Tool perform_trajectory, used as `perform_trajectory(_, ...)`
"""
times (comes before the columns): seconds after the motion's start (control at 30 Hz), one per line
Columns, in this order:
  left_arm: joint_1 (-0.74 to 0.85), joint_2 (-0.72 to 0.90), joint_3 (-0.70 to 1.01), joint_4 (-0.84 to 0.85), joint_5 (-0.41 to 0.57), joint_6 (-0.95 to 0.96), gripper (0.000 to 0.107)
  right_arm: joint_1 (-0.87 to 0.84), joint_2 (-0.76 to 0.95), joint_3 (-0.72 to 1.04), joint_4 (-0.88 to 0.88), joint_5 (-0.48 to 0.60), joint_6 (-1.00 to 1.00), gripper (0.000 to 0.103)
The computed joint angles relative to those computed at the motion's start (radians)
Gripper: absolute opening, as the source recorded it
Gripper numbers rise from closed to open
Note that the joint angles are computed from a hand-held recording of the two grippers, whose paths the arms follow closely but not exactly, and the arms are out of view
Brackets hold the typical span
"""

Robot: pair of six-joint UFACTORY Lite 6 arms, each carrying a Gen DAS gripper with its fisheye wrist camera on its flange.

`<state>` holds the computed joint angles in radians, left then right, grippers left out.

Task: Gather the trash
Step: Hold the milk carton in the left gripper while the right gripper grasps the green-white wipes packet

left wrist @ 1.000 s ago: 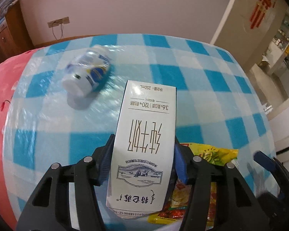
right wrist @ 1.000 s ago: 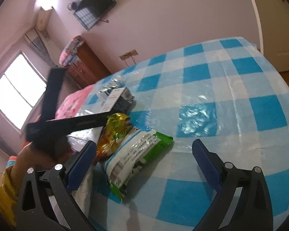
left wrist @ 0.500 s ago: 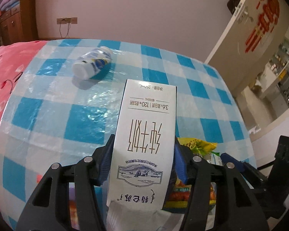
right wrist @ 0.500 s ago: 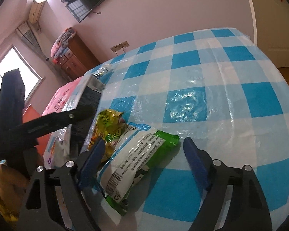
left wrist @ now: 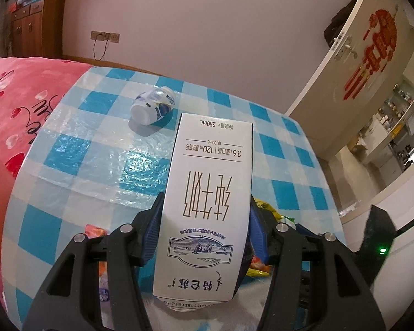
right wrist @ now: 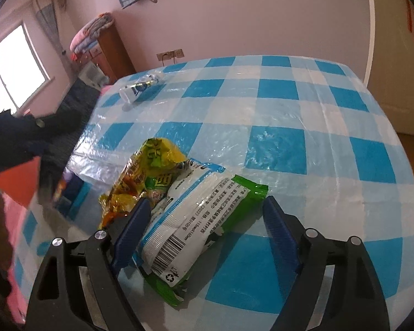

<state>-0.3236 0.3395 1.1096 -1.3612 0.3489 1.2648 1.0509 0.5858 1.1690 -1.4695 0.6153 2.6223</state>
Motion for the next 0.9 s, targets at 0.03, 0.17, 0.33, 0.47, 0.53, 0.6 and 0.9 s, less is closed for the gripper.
perform_trajectory(0.03, 0.004, -0.014, -0.011, -0.002, 0.005, 0.003, 0.056, 0.001, 0.005, 0.009, 0.013, 0.001, -0.022, 0.083)
perform_trajectory(0.17, 0.021, -0.071, -0.059, -0.018, 0.024, 0.024, 0.056, -0.003, 0.007, 0.012, 0.017, -0.008, -0.060, 0.082)
perform_trajectory(0.33, 0.037, -0.107, -0.097, -0.009, 0.047, 0.030, 0.056, -0.009, -0.006, -0.010, -0.035, -0.025, -0.039, 0.070)
perform_trajectory(0.47, 0.056, -0.126, -0.136, -0.015, 0.064, 0.052, 0.056, -0.013, -0.017, -0.027, -0.071, -0.034, -0.021, 0.064)
perform_trajectory(0.53, 0.073, -0.137, -0.156, -0.016, 0.081, 0.064, 0.056, -0.016, -0.029, -0.044, -0.078, -0.035, -0.025, 0.064)
perform_trajectory(0.6, 0.092, -0.148, -0.176, -0.020, 0.098, 0.082, 0.056, -0.016, -0.037, -0.050, -0.039, -0.025, -0.060, 0.069)
perform_trajectory(0.9, 0.159, -0.160, -0.221, -0.042, 0.158, 0.149, 0.056, -0.021, -0.062, -0.054, 0.185, 0.044, -0.188, 0.084)
